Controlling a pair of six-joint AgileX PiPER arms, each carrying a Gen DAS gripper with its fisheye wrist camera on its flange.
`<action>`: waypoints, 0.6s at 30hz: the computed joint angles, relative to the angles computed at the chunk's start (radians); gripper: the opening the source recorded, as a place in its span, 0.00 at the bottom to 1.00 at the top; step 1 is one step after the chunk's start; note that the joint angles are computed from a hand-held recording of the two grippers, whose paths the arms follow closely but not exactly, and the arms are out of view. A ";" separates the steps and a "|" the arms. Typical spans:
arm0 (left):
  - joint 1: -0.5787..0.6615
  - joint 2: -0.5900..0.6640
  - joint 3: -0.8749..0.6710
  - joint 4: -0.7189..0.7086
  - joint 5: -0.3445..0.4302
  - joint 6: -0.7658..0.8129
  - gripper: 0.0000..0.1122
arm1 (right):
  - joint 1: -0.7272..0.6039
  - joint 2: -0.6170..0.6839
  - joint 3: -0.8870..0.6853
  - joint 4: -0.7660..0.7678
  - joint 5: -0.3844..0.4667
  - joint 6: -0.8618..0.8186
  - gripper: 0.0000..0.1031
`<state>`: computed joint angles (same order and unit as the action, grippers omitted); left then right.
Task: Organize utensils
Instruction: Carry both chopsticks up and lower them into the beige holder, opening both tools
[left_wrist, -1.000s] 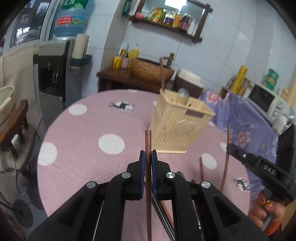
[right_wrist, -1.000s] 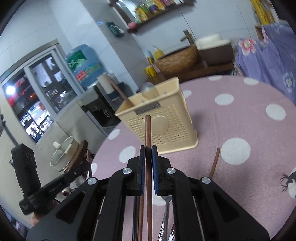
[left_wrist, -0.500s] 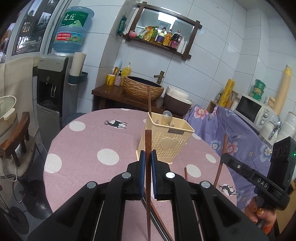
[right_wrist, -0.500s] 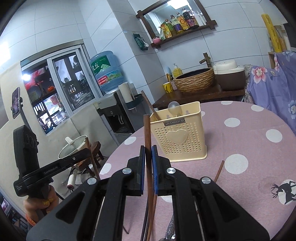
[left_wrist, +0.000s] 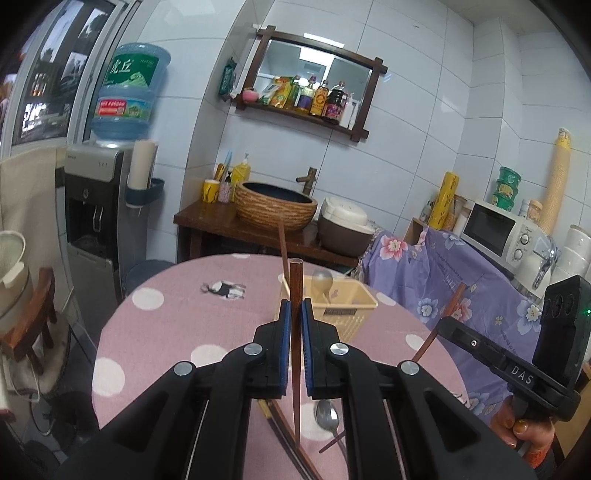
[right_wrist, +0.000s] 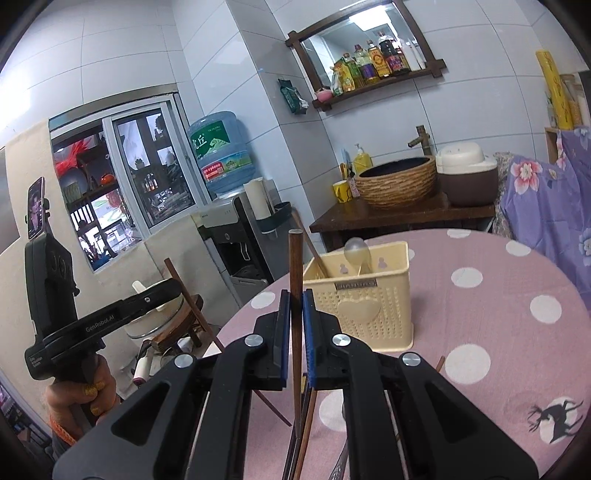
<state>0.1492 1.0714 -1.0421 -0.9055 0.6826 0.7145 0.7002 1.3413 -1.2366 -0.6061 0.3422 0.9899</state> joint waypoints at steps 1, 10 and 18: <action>-0.011 0.019 -0.033 0.011 0.000 -0.018 0.06 | -0.006 0.011 -0.034 0.021 0.018 -0.038 0.07; -0.109 0.221 -0.477 0.165 0.015 -0.267 0.06 | -0.091 0.196 -0.553 0.174 0.233 -0.355 0.07; -0.278 0.424 -0.750 0.527 -0.077 -0.601 0.06 | -0.161 0.417 -0.873 0.077 0.340 -0.336 0.07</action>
<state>-0.1292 1.4953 -1.7922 -0.3782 0.6053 0.1135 0.5388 1.7579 -2.1101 -0.5290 0.6822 0.6539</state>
